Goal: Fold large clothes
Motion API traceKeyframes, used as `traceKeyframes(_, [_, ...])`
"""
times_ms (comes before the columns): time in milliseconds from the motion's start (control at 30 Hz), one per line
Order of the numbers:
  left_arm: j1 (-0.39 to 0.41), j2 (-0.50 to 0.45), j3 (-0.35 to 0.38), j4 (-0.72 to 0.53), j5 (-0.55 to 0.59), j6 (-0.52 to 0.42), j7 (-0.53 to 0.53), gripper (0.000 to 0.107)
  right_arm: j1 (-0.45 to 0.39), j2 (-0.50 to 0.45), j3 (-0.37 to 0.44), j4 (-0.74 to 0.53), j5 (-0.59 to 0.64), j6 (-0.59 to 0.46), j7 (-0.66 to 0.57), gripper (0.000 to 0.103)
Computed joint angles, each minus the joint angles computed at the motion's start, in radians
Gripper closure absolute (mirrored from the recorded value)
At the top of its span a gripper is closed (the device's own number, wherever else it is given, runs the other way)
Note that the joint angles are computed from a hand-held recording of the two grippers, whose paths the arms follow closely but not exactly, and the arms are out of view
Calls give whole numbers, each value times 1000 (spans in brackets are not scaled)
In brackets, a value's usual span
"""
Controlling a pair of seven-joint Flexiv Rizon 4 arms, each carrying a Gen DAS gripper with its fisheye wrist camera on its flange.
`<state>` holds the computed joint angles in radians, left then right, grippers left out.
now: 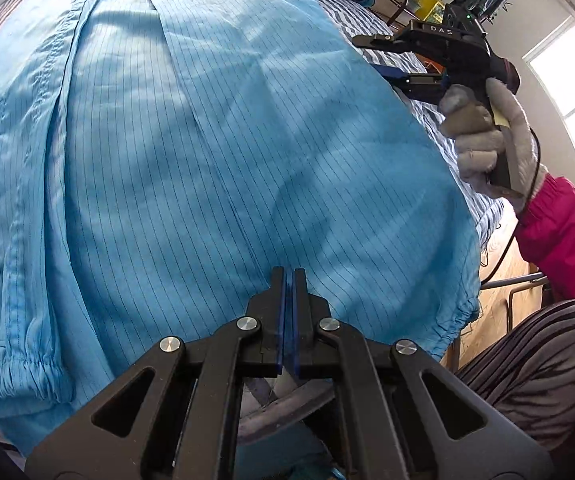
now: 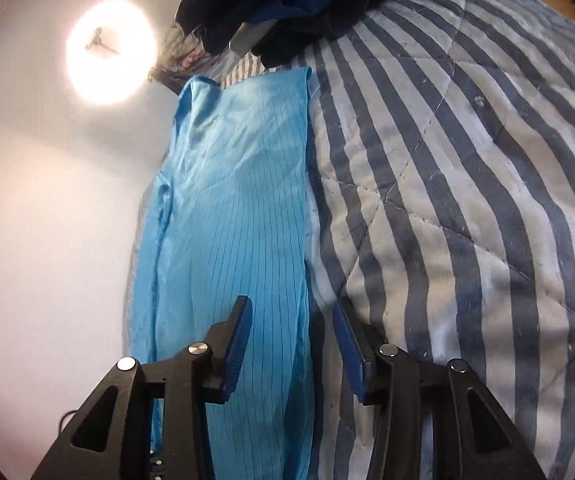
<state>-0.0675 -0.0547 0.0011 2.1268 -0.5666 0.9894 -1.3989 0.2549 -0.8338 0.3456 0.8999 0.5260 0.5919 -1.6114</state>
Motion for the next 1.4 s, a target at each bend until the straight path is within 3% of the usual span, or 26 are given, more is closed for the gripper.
traceKeyframes(367, [0, -19, -6, -14, 7, 6, -9, 107, -78, -77, 82, -75, 203, -70, -39, 82])
traceKeyframes(433, [0, -28, -9, -20, 3, 8, -10, 107, -39, -69, 48, -71, 167, -60, -32, 96])
traceKeyframes(500, [-1, -29, -11, -21, -2, 9, -13, 107, -19, -58, 31, -55, 149, -22, -18, 103])
traceKeyframes(600, [-1, -31, -13, -20, -18, 11, -3, 107, 5, -16, 3, -19, 97, 30, -6, 103])
traceKeyframes(700, [-3, -33, -16, -19, -29, 16, 10, 107, 60, 33, -53, 19, -31, 89, -23, 103])
traceKeyframes(833, [-4, -43, -17, -33, -3, 12, 8, 107, 80, -3, -47, -10, -117, 11, -10, 103])
traceKeyframes(900, [-3, -40, -18, -32, -21, 10, 8, 107, 67, -5, -30, -9, -102, 16, -10, 98])
traceKeyframes(1000, [-6, -20, -20, -11, -87, 24, 25, 107, 42, 13, -17, 12, -82, 28, -19, 76])
traceKeyframes(1033, [-7, -13, -20, -3, -116, 32, 34, 107, 42, 36, -25, 42, -93, 35, -24, 76])
traceKeyframes(1067, [-11, -4, -22, 9, -159, 49, 47, 102, 37, 56, -25, 70, -96, 42, -34, 76])
traceKeyframes(1167, [-13, -12, -15, 9, -182, 84, 12, 59, 27, 150, -34, 215, -110, 115, -73, 76])
traceKeyframes(1200, [-11, -21, -14, 8, -189, 90, -3, 59, 35, 173, -37, 257, -122, 153, -85, 76])
traceKeyframes(1267, [-10, -38, -37, 11, -328, 91, 46, 59, 36, 228, -26, 351, -129, 240, -137, 78])
traceKeyframes(1300, [-7, -47, -47, 7, -346, 91, 54, 71, 33, 245, -12, 381, -126, 271, -170, 78])
traceKeyframes(1367, [-14, -72, -21, -24, -197, 93, -38, 101, 41, 263, 2, 416, -137, 300, -214, 78])
traceKeyframes(1400, [-22, -82, 1, -43, -97, 86, -89, 102, 47, 261, 7, 417, -146, 284, -222, 78])
